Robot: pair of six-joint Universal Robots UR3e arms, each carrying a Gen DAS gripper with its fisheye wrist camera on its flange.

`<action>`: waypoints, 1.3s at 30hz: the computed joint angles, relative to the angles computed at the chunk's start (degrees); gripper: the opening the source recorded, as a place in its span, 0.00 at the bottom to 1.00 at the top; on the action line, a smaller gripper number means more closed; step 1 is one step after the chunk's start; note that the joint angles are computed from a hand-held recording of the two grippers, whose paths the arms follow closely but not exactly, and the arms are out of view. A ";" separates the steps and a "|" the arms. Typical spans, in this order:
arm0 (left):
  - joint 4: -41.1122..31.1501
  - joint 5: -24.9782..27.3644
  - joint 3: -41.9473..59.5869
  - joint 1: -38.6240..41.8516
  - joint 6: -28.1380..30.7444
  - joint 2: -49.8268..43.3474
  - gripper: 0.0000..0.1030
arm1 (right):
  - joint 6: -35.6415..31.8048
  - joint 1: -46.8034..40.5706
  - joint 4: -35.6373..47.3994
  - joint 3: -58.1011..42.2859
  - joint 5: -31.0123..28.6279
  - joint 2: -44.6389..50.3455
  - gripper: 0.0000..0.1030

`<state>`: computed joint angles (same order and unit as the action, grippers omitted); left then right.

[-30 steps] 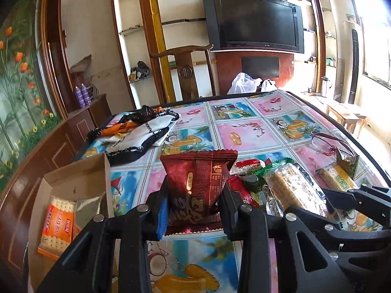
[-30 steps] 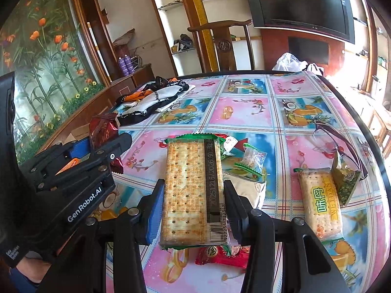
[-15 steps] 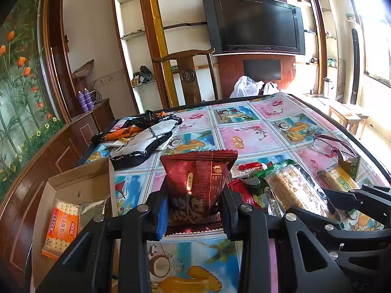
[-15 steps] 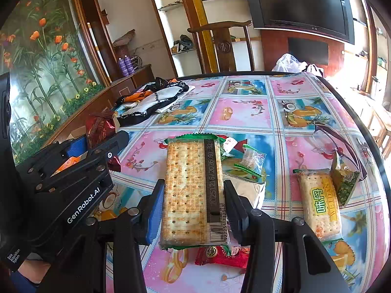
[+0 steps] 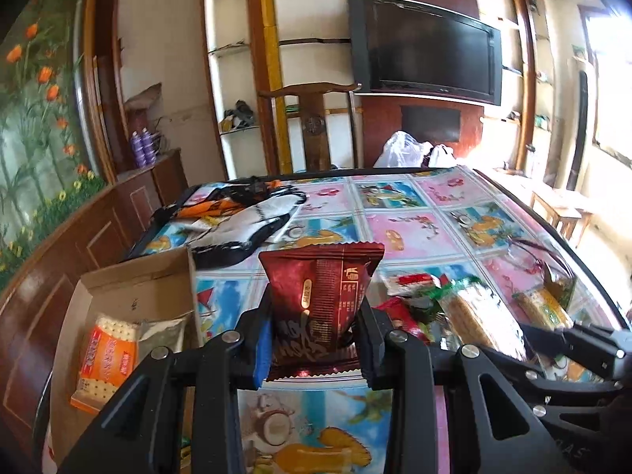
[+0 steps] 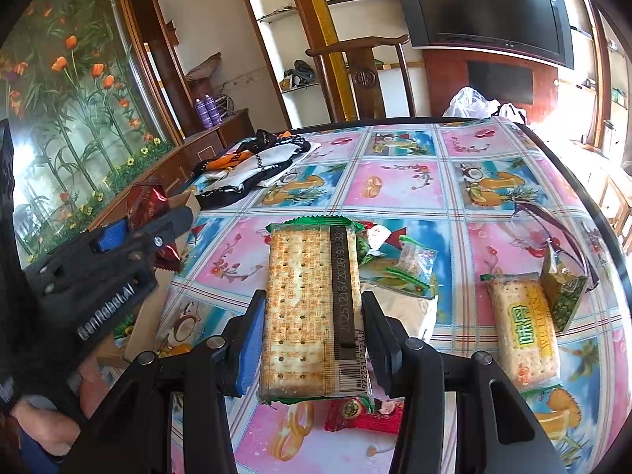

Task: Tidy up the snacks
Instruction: 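Lift the cracker pack with the right tool while the left holds the red bag, then carry the red bag with the left tool while the right carries the cracker pack to the box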

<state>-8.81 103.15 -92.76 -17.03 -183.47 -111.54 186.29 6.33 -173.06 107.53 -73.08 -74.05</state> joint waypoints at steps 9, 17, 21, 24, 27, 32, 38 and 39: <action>-0.80 -3.36 -4.85 8.10 -2.41 5.46 0.33 | 2.29 3.36 -0.15 -3.36 0.47 2.96 0.48; -2.35 -2.82 -8.43 15.75 -3.10 8.21 0.33 | 2.82 12.35 3.08 -14.62 -1.01 9.78 0.49; -3.91 -3.10 -9.62 20.03 -3.79 8.94 0.33 | 2.43 16.45 6.33 -21.77 -2.01 14.16 0.49; -5.46 -4.08 -10.21 23.25 -3.86 9.21 0.33 | 1.92 18.81 9.46 -27.95 -2.39 17.68 0.49; -8.40 -7.01 -10.29 26.62 -4.07 9.34 0.33 | 1.69 20.70 12.93 -34.48 -2.51 21.44 0.49; -10.72 -9.95 -10.90 29.72 -4.35 9.57 0.33 | 1.16 23.22 19.93 -47.32 -1.84 28.64 0.49; -11.59 -9.04 -10.16 29.27 -4.76 8.98 0.33 | 0.64 25.31 28.06 -61.62 -3.09 37.11 0.49; -11.76 -8.59 -9.81 29.06 -4.69 8.62 0.33 | 0.52 25.31 28.80 -62.66 -2.94 37.85 0.49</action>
<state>-20.57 94.56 -102.57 12.03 -188.16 -102.93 186.81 31.64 -144.26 44.87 -76.02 -36.20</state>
